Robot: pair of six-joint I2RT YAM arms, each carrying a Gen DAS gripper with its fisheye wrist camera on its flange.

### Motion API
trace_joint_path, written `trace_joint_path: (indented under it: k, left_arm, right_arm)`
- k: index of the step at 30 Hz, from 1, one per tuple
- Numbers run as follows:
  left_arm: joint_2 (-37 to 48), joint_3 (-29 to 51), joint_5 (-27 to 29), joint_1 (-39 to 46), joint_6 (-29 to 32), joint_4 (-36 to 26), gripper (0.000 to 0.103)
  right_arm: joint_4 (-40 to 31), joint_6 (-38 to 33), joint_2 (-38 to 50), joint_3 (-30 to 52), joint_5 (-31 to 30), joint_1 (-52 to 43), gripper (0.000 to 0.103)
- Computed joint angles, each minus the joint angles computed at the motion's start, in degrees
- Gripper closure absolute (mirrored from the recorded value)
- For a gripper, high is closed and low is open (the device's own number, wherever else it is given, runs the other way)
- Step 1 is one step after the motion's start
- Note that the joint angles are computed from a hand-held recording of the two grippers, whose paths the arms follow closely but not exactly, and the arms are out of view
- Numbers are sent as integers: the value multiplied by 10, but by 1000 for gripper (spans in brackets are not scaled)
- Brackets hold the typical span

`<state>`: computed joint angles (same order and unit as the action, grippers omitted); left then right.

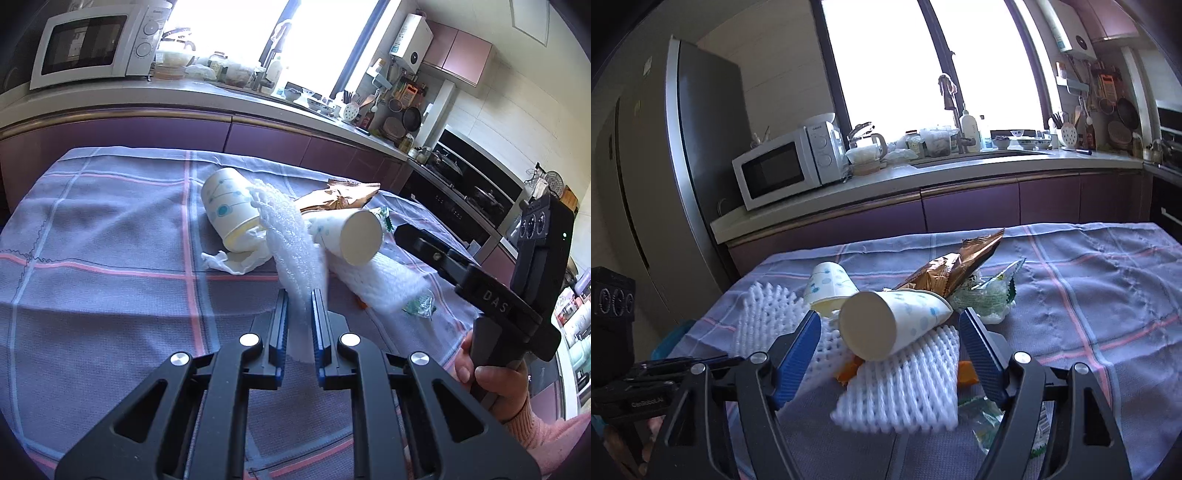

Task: Collect trash
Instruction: 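Grasp the white foam net with the left tool while the right tool grasps a white paper cup, then carry the foam net and paper cup over the teal bin with both tools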

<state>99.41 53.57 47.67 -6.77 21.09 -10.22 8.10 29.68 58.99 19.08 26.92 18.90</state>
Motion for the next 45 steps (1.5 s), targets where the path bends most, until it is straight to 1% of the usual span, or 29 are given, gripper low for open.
trace_joint_path:
  k: [2, 4, 6, 9, 10, 11, 15, 17, 20, 25, 28, 30, 32, 37, 41, 45]
  left_arm:
    - [-7, 0, 0, 10, 1, -3, 91]
    - [-13, -3, -1, 21, 3, 0, 91]
    - [-12, -6, 5, 40, 16, -7, 91]
    - [-8, 1, 10, 61, 24, -18, 91]
    - [-4, 3, 11, 66, 24, -17, 91]
    - [-2, 2, 11, 70, 25, -14, 91]
    - [0, 2, 17, 95, 41, -23, 91]
    - [0, 3, 23, 109, 50, -28, 91]
    - [1, 15, 36, 133, 67, -47, 91]
    - [1, 38, 64, 182, 96, -84, 91]
    - [5, 54, 79, 218, 113, -104, 91]
    - [10, 68, 85, 244, 116, -111, 91]
    - [16, 83, 92, 270, 111, -111, 91]
    - [48, 131, 92, 332, 75, -99, 91]
    - [89, 185, 78, 379, 45, -87, 91]
    - [147, 251, 57, 414, 12, -78, 91]
  right_arm:
    - [6, -7, 54, 30, -14, -7, 28]
    - [-6, -9, 110, 66, -22, -14, 28]
    - [-10, 2, 140, 80, -19, -17, 28]
    - [-16, 21, 173, 95, -44, -35, 29]
    - [-4, 28, 171, 86, -56, -44, 31]
    - [9, 32, 166, 78, -67, -51, 40]
    - [26, 39, 150, 57, -68, -56, 44]
    - [27, 42, 128, 45, -52, -47, 44]
    - [21, 45, 86, 28, -45, -33, 45]
    - [-4, 37, 4, 19, -17, 22, 45]
    - [4, 21, -2, 36, -38, 52, 45]
    - [28, 5, 31, 61, -64, 70, 45]
    - [57, -11, 85, 95, -97, 85, 45]
    - [96, -45, 235, 211, -214, 100, 45]
    - [86, -65, 345, 325, -286, 107, 45]
    - [47, -82, 448, 456, -338, 117, 45]
